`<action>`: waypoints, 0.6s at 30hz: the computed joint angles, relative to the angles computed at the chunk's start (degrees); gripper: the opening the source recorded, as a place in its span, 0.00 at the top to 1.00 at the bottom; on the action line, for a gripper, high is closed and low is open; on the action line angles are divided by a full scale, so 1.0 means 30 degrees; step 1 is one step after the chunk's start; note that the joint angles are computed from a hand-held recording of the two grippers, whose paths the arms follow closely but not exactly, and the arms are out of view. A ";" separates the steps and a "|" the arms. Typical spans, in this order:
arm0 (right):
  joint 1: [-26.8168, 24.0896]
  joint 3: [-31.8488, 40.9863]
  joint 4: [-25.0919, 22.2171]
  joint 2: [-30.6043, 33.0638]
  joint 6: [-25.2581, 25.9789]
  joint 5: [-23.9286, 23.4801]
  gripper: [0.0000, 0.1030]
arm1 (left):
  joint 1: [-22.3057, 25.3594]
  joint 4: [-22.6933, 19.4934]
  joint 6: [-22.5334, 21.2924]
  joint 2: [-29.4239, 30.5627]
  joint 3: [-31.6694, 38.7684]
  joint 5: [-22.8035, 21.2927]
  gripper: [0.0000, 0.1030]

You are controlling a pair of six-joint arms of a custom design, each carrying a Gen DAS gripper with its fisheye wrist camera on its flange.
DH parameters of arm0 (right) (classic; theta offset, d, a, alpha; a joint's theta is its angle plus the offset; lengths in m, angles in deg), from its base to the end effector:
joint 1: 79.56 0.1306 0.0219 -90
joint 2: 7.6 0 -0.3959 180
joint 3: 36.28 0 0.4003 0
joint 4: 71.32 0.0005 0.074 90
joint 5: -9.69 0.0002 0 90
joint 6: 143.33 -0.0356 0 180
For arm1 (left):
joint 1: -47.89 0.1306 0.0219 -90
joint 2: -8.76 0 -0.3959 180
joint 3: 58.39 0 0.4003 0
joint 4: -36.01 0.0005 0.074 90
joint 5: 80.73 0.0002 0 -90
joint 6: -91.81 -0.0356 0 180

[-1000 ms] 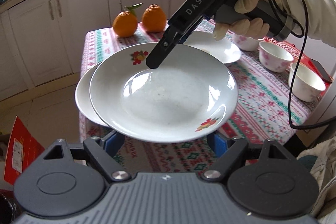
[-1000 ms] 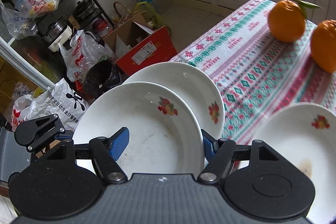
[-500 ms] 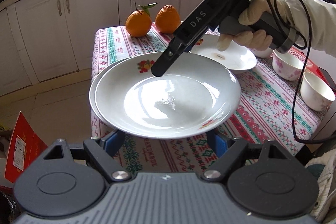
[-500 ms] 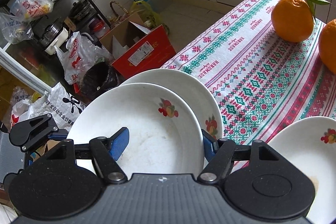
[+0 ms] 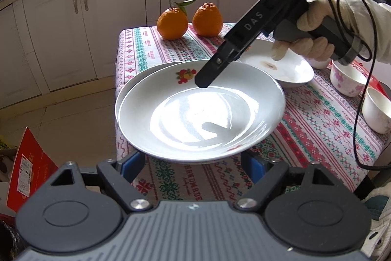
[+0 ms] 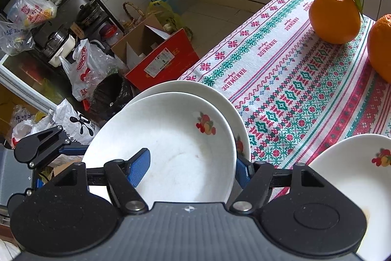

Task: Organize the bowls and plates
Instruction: 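Lower the held plate onto the other plate and open the right gripper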

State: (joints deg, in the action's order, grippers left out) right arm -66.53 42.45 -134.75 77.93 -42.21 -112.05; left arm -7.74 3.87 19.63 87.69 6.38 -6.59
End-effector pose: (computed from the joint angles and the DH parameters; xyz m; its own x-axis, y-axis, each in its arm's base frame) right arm 0.4086 0.1133 0.3797 -0.8292 -0.3602 -0.4274 -0.5351 0.7327 0.4205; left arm 0.2383 -0.3321 0.3428 -0.5989 0.3542 -0.7182 0.5295 0.8480 -0.0233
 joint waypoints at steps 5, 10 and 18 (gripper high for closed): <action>-0.0132 -0.0062 -0.0189 -0.0248 0.0023 -0.0016 0.26 | 0.0040 0.0068 -0.0190 0.0045 -0.0021 -0.0022 0.17; -0.0273 -0.0249 -0.0275 -0.0723 -0.0086 0.0088 0.26 | 0.0207 0.0267 -0.0033 -0.0012 -0.0158 0.0270 0.15; -0.0076 -0.0685 -0.0299 -0.1531 -0.0283 0.0817 0.26 | -0.0035 0.0398 -0.0241 -0.0033 -0.0225 -0.0296 0.15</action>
State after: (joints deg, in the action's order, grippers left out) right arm -66.76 40.39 -135.64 73.34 -43.06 -109.60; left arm -7.84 5.06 18.90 87.59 5.70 -7.48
